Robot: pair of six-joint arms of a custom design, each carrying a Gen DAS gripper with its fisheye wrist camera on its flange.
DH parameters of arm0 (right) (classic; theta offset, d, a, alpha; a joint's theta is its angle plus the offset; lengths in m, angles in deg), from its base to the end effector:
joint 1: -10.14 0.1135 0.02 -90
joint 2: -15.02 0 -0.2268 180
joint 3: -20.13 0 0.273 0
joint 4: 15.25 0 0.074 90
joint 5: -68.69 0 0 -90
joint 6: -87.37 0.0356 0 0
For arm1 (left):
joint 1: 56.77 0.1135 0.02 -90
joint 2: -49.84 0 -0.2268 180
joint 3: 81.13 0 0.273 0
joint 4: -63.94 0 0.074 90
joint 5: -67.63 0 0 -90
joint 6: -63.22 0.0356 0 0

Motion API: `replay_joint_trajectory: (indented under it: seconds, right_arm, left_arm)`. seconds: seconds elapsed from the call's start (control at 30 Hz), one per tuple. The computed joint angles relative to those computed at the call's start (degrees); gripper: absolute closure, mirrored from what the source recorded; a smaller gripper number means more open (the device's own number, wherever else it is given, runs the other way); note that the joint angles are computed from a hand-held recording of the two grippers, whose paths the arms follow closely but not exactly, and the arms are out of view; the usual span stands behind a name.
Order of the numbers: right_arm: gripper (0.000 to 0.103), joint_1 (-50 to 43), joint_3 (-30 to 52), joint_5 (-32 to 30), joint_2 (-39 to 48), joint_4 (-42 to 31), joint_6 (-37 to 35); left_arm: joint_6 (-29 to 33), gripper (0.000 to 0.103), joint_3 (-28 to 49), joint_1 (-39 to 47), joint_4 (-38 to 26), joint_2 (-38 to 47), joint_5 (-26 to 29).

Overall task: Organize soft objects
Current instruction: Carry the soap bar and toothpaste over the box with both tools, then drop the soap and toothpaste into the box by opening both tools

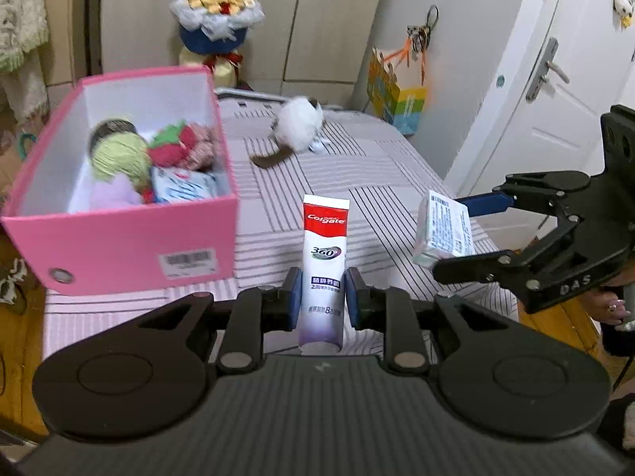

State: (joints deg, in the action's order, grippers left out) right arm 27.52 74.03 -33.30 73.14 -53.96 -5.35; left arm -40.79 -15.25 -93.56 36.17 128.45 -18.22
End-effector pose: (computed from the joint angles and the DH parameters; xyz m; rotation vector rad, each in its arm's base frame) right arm 0.2384 0.0824 0.2119 -0.5108 2.2722 0.3716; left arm 0.2585 -0.1966 0.2046 0.4994 2.2816 -0.5382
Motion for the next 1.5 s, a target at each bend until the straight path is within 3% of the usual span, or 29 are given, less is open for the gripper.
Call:
replay_joint_trajectory:
  seconds: [0.33, 0.67, 0.87, 1.03, 1.17, 1.3, 1.37, 1.5]
  right_arm:
    - [0.020, 7.69, 10.03, 2.00, 8.88, 6.28, -1.56]
    - [0.020, 10.60, 28.59, 6.19, 32.68, 14.16, -5.57]
    - [0.020, 10.25, 45.47, 5.00, 49.57, 9.05, -7.04]
    - [0.020, 9.92, 61.49, 0.61, 62.32, -1.33, -9.03]
    - [0.019, 10.89, 70.45, 2.88, 69.05, -6.47, -11.10]
    - [0.018, 11.72, 73.43, 5.45, 72.05, -6.63, -11.02]
    - [0.017, 12.08, 72.99, 6.29, 72.03, -5.76, -9.04]
    - [0.017, 12.58, 64.40, 7.01, 65.75, -1.39, -9.08]
  left_arm:
    - [2.39, 0.081, 0.26, 7.47, -2.04, -6.38, -1.88]
    - [2.83, 0.081, 9.01, 14.17, 2.79, 6.26, -8.02]
    - [3.40, 0.081, 18.56, 15.96, 1.42, 18.40, -11.40]
    - [5.19, 0.081, 24.66, 16.51, -1.01, 24.96, -12.67]
    - [5.05, 0.081, 28.73, 17.03, -3.20, 28.62, -12.96]
    - [3.97, 0.080, 31.16, 17.43, -4.27, 30.77, -12.81]
    - [5.27, 0.080, 27.33, 17.10, -0.46, 28.37, -13.18]
    - [6.44, 0.078, 20.19, 15.99, 4.44, 22.49, -14.35]
